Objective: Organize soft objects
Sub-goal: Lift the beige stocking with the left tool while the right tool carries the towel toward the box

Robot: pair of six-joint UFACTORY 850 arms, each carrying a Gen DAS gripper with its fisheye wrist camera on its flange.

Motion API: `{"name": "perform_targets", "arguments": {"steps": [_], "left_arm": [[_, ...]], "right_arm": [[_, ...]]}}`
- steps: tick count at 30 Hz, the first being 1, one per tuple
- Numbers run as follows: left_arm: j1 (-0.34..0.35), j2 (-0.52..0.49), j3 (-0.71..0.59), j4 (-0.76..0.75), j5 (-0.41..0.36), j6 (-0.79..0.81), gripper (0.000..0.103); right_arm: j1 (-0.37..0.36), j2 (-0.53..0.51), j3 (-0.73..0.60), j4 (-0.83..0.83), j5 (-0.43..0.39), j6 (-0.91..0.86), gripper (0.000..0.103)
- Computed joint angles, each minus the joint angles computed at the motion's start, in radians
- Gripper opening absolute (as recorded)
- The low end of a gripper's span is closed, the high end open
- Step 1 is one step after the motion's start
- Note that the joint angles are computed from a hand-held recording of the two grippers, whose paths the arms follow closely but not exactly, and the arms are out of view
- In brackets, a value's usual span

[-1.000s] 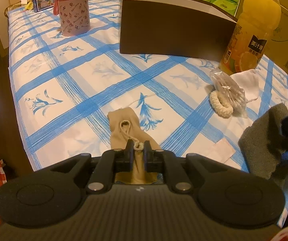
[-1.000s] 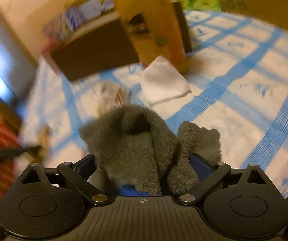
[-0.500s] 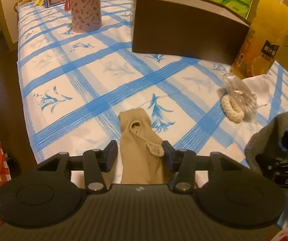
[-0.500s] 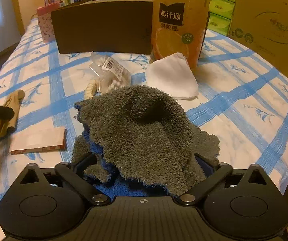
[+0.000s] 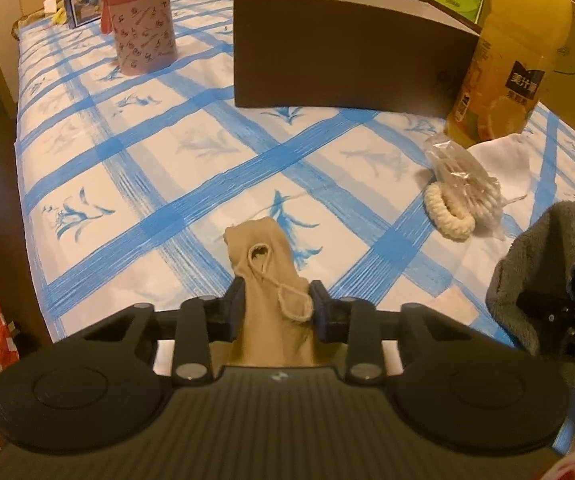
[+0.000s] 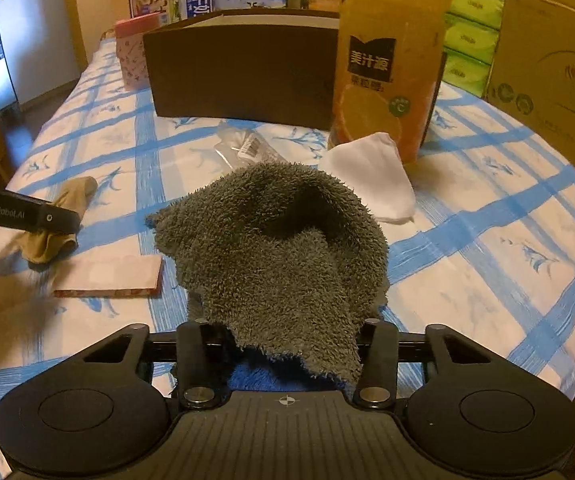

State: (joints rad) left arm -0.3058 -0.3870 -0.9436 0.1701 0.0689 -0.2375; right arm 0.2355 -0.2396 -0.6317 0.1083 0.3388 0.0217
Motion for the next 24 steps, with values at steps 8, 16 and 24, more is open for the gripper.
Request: {"name": "perform_targets", "arguments": {"steps": [8, 16, 24], "left_arm": [[0.009, 0.02, 0.017, 0.208, 0.04, -0.187, 0.006], [0.04, 0.091, 0.052, 0.331, 0.085, -0.297, 0.006], [0.072, 0.136, 0.004, 0.431, 0.14, -0.351, 0.006]], "right_arm": [[-0.068, 0.053, 0.009, -0.417, -0.046, 0.447, 0.036], [-0.097, 0.206, 0.038, -0.564, -0.036, 0.587, 0.036], [-0.081, 0.166, -0.087, -0.673, 0.018, 0.694, 0.036]]}}
